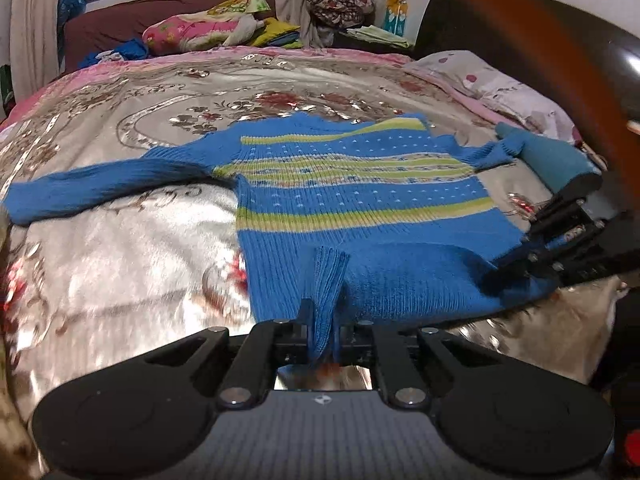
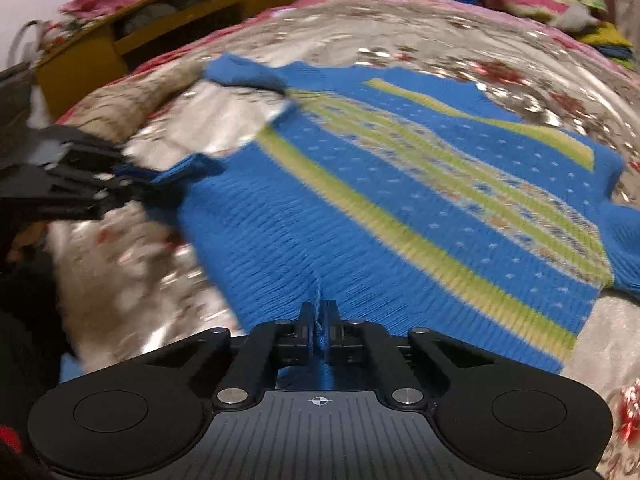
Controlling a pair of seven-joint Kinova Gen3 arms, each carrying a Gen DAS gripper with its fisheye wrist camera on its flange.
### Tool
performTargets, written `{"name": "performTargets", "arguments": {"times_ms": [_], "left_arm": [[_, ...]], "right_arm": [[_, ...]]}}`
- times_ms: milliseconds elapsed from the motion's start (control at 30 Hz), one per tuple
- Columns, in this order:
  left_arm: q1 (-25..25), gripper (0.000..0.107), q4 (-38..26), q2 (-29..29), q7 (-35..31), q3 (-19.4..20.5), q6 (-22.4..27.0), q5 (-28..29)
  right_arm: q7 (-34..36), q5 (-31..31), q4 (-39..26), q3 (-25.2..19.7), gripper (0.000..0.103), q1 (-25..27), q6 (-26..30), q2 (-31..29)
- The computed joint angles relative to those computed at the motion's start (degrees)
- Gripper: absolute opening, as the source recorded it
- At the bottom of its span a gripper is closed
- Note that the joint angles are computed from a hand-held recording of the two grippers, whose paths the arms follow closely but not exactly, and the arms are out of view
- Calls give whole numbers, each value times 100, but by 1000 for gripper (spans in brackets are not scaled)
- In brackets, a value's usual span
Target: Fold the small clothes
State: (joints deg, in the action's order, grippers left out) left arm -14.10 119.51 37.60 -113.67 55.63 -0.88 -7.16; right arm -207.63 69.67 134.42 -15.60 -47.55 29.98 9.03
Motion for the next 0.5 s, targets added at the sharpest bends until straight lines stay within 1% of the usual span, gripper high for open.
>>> {"name": "performTargets", "arguments": {"times_ms": [67, 100, 167, 233, 300, 333, 367, 433, 500], "left_arm": [[-461, 15, 206, 8, -30, 365, 98, -29], [-624, 15, 302, -16, -58, 471, 132, -20], [-841, 15, 484, -130, -110, 558, 191, 37], [-893, 15, 612, -287, -134, 499, 199, 131], [-967, 15, 778, -461, -92, 445, 91, 242], [-1008, 15, 840, -498, -56, 438, 12, 269], [-1069, 15, 911, -548, 7, 462, -87, 288], [-1231, 15, 997, -532, 162, 616, -225, 228], [-1275, 16, 1018, -489, 345, 745, -322, 130]], "right_arm": [[306, -347, -75, -174, 3, -151, 101, -94], [406, -509, -99, -260, 2, -247, 116, -160], [635, -810, -169, -386, 2, -403, 123, -244], [864, -1108, -285, -529, 2, -628, 279, -228], [1158, -1474, -425, -597, 3, -808, 449, -162], [1302, -1627, -470, -685, 4, -801, 517, -145], [1437, -1779, -547, -699, 4, -900, 679, -87], [1451, -1906, -646, -620, 10, -1223, 1071, -10], [1222, -1917, -683, -584, 10, -1415, 1355, 10]]}}
